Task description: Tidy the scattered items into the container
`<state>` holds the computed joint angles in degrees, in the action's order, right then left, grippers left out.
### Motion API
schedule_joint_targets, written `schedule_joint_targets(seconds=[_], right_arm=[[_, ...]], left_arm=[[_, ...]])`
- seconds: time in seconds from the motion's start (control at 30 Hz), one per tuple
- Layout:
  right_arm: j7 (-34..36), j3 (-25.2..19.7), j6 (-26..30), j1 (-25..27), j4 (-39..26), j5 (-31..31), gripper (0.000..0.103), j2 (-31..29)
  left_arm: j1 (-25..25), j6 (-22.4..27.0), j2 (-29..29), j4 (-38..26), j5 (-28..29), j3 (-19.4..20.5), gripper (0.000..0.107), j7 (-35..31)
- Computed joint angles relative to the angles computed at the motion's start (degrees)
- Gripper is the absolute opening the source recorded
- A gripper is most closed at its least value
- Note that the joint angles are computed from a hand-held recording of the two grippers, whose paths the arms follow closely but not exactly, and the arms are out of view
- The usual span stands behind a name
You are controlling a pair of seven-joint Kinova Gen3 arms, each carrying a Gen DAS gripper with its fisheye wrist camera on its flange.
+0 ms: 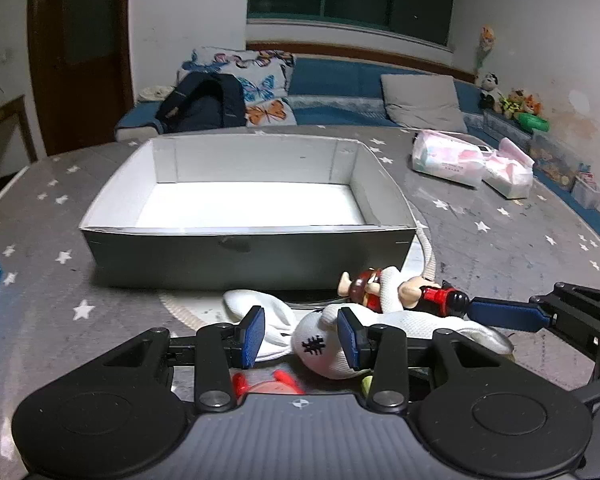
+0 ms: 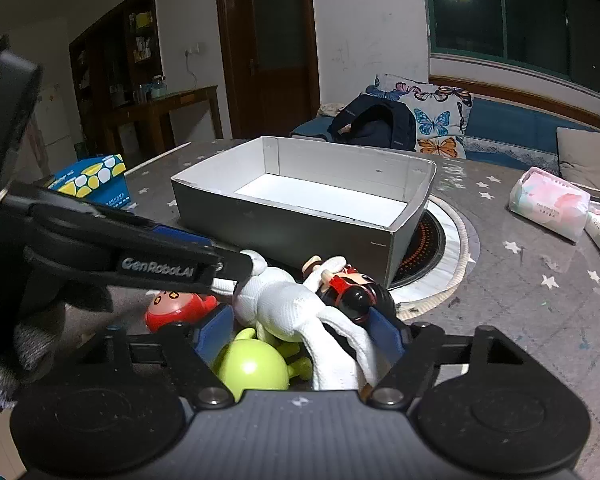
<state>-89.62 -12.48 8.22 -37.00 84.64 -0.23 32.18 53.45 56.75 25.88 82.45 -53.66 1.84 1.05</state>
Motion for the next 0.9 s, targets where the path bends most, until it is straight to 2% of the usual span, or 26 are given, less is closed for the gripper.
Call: schedule_joint_targets(seconds=[0.2,0.33,0.47,0.67,0.9], right_arm=[[0.8,-1.1,1.0,1.2,-0.1,-0.4,0.063,-0.2],[1.1,-1.4,1.8,1.5,-0.5,-0.7,0.059,-0.2],[1.2,-1.1,1.7,1.5,-0.5,-0.9,0.057,-0.1],[1.3,-0.6,2.0,1.0,-0.5,-0.9,0.053,-0.2],[1.8,-1.2,2.7,1.2,-0.6,-0.8,0.053,-0.4]], left_arm=[[-2.8,-6.6,-1.7,2.4,1.3,0.5,0.042,-1.5],[-4.8,-11.7,-3.0,4.4,3.2,0.4,0.036,-2.3],[-5.5,-16.2,-4.1,6.6,3.8,-0.4,0.026,-1.4],[-4.3,-15.2,-4.0,6.4,3.1,-0.8,0.015,-1.1],[-3.6,-14.0,-4.1,6.3,2.1,-0.6,0.014,-0.5]])
